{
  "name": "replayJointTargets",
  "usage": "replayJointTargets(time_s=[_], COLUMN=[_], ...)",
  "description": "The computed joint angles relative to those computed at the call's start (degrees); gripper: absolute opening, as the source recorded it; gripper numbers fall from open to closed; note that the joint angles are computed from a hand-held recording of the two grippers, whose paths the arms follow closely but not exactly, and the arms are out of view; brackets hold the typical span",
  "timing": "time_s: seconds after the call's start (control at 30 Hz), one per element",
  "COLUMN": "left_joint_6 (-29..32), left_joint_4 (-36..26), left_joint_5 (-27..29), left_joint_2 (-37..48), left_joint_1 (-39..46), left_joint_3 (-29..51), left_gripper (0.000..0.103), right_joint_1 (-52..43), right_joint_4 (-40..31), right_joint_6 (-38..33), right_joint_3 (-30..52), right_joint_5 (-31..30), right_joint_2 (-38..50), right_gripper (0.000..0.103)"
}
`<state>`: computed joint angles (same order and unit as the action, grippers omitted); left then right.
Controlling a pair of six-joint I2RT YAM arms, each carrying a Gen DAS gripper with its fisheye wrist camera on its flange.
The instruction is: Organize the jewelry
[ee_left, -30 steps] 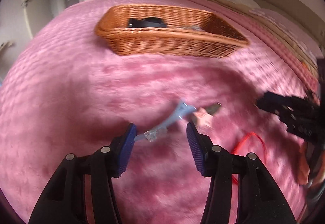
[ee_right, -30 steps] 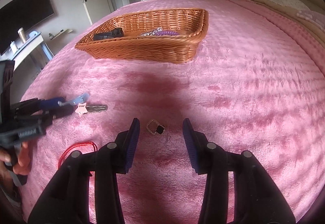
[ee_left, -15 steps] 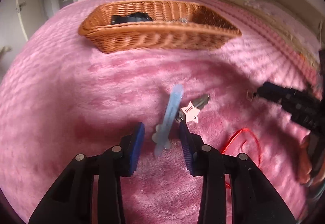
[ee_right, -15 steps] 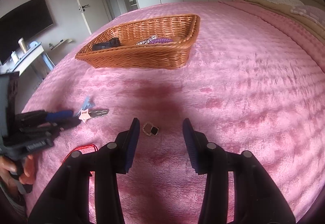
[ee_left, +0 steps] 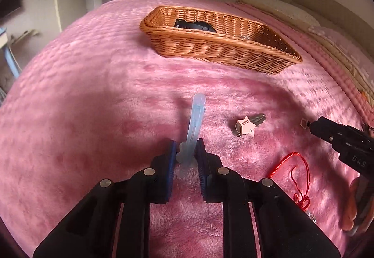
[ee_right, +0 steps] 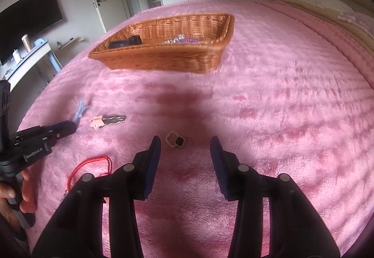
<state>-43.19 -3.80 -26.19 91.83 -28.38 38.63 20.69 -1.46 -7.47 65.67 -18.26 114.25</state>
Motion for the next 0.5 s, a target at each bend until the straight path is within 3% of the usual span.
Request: replayJointTargets(time_s=[0.13, 0.23, 0.37, 0.43, 0.5], left_joint_6=[0.14, 0.41, 0.73, 0.85, 1.03], left_joint_4=[1.25, 2.53, 3.59, 3.89, 4.14], left_joint_5=[-0.08, 0.43, 1.06, 1.14, 1.29], left_joint_2=[-0.14, -0.24, -0.38, -0.48, -0.63], left_joint_1=[-0.15, -0.05, 0.12, 0.09, 0.15], left_joint_3=[-0.69, -1.40, -1.87, -2.02, -2.23], left_gripper=[0.016, 0.016, 0.016, 0.016, 0.016], right_joint_1=[1.29, 3.78, 4.53, 4.58, 4.96], right_joint_4=[-0.43, 0.67, -3.25, -3.82, -2.22], right_joint_6=[-2.13, -3.52, -2.91, -2.62, -3.71], right_joint_3=[-0.15, -0.70, 4.18, 4.98, 3.26], right_joint_5=[0.61, 5.13, 6.01, 6.15, 6.17], right_joint_2=[-0.04, -0.11, 2.97, 3.56, 2.52], right_gripper=[0.041, 0.041, 0.039, 0.032, 0.017])
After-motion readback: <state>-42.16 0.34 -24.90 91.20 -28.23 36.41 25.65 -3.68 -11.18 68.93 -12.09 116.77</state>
